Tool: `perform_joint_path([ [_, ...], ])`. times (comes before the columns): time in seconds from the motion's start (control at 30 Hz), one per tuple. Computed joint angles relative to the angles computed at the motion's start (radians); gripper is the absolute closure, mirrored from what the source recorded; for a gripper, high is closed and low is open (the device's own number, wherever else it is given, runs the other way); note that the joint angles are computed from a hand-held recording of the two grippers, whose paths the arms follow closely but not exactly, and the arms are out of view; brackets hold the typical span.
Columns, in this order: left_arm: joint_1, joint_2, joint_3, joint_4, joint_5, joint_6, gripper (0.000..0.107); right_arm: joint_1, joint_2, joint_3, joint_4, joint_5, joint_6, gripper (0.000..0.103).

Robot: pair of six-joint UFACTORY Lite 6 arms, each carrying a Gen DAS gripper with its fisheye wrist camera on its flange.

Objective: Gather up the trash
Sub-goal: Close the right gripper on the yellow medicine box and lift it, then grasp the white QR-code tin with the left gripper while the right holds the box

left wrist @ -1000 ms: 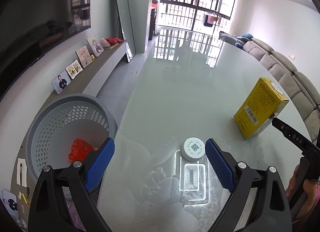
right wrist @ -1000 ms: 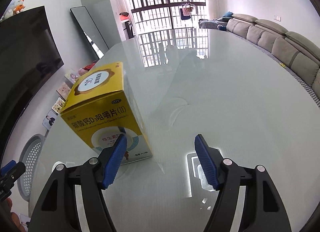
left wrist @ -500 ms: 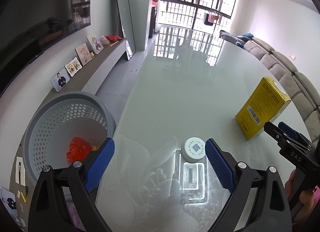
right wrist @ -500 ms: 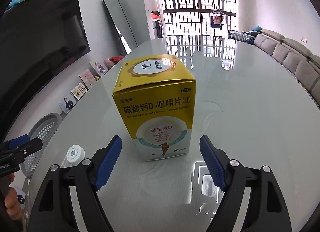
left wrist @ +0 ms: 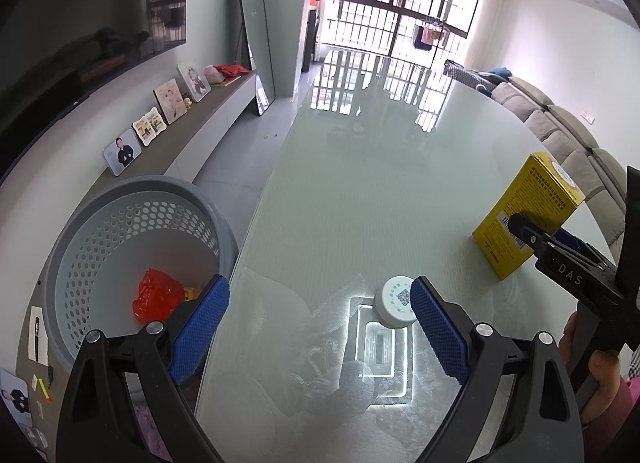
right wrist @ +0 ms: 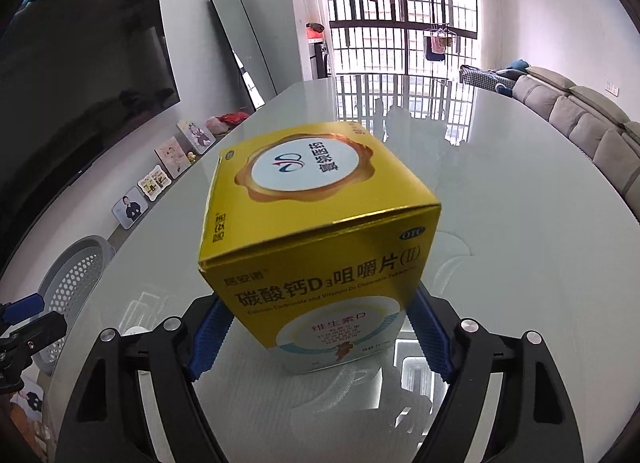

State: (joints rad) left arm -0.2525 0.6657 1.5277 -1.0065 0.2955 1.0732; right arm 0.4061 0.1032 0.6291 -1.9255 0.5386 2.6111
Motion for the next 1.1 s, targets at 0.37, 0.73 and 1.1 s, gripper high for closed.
perform_joint_path([
  [0.37,-0.006,0.013,0.006,0.018,-0.002,-0.019,0.017,-0.065,0.098,0.104,-0.113,-0.064,0.045,0.028],
  [0.73,-0.033,0.010,-0.012,0.054,-0.013,-0.050,0.017,-0.081,-0.010,0.000,-0.270,-0.062,0.177,0.031],
  [1.1,-0.100,0.070,0.032,0.213,0.007,-0.216,0.017,-0.103,-0.110,-0.068,-0.274,-0.104,0.206,0.031],
])
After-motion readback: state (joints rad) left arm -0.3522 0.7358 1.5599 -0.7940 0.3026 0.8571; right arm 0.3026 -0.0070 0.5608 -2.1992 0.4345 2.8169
